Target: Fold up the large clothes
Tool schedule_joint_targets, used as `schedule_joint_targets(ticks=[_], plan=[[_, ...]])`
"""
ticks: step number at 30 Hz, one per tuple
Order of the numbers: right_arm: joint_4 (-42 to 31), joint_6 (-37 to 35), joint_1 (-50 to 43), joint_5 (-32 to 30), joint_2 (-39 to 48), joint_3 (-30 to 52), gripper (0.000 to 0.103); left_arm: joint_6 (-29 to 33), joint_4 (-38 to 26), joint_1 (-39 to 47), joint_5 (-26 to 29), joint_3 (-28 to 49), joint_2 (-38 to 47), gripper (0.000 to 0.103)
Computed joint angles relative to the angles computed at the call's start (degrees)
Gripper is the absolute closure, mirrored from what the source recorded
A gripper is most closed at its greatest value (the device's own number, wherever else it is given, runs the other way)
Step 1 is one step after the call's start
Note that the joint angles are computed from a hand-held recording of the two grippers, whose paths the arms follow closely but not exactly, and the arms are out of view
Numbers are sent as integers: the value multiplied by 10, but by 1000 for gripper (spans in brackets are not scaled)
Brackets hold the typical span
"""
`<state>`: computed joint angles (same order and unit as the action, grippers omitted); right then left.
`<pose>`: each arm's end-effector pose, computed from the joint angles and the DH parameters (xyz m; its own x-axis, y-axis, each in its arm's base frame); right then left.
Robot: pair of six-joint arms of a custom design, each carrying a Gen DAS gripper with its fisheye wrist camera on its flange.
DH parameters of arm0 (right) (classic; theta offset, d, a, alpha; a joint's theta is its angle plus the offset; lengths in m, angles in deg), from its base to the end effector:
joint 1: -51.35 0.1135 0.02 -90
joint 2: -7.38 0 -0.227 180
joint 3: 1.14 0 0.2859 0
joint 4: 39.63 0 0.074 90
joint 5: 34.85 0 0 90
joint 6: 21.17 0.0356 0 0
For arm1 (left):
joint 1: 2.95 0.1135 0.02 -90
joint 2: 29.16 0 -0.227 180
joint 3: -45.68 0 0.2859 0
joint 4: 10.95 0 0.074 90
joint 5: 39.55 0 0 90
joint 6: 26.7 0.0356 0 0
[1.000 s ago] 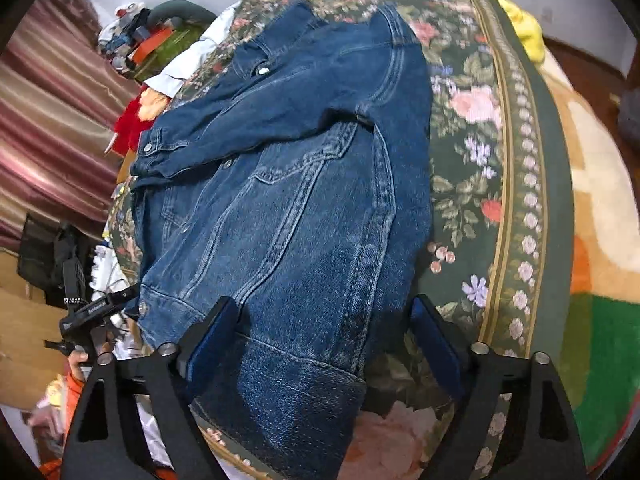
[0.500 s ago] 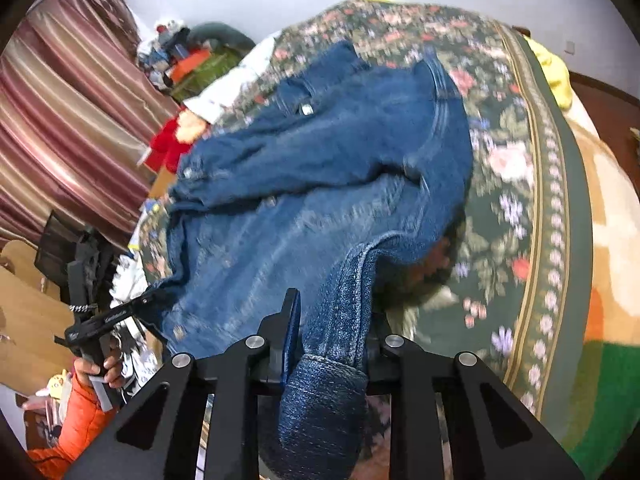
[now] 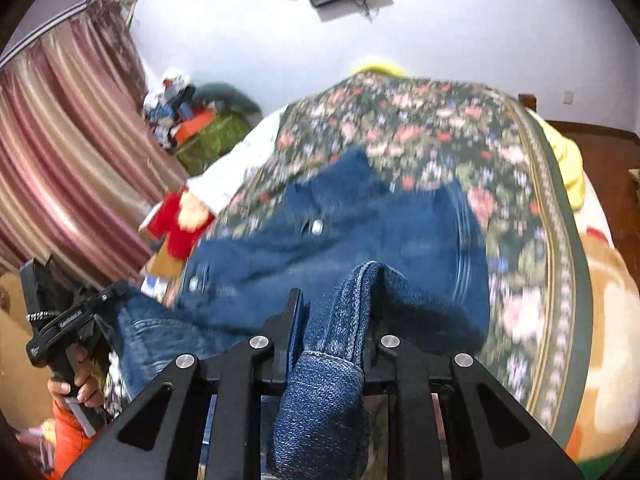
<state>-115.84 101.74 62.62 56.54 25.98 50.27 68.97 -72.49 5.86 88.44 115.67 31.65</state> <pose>0.1225 0.0235 0.2655 -0.6625 0.4218 -0.6190 0.2166 0.8989 0.3808 0.2542 0.0172 0.2765 -0.7539 -0.0381 -0.6559 0.3268 0.8443 -0.4247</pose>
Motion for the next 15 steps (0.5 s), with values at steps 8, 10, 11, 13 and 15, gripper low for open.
schedule_joint_targets(ticks=[8, 10, 11, 13, 15], plan=[[189, -83, -196, -67, 235, 31, 87, -133, 104, -22, -82, 159, 272, 84], [235, -85, -209, -74, 300, 39, 87, -147, 118, -40, -104, 198, 339, 84], [258, -86, -208, -69, 339, 45, 87, -151, 124, -47, -116, 209, 361, 84], [292, -94, -205, -54, 402, 61, 87, -153, 136, -65, -143, 239, 410, 84], [326, -110, -207, -48, 467, 77, 87, -152, 142, -75, -160, 268, 453, 84]])
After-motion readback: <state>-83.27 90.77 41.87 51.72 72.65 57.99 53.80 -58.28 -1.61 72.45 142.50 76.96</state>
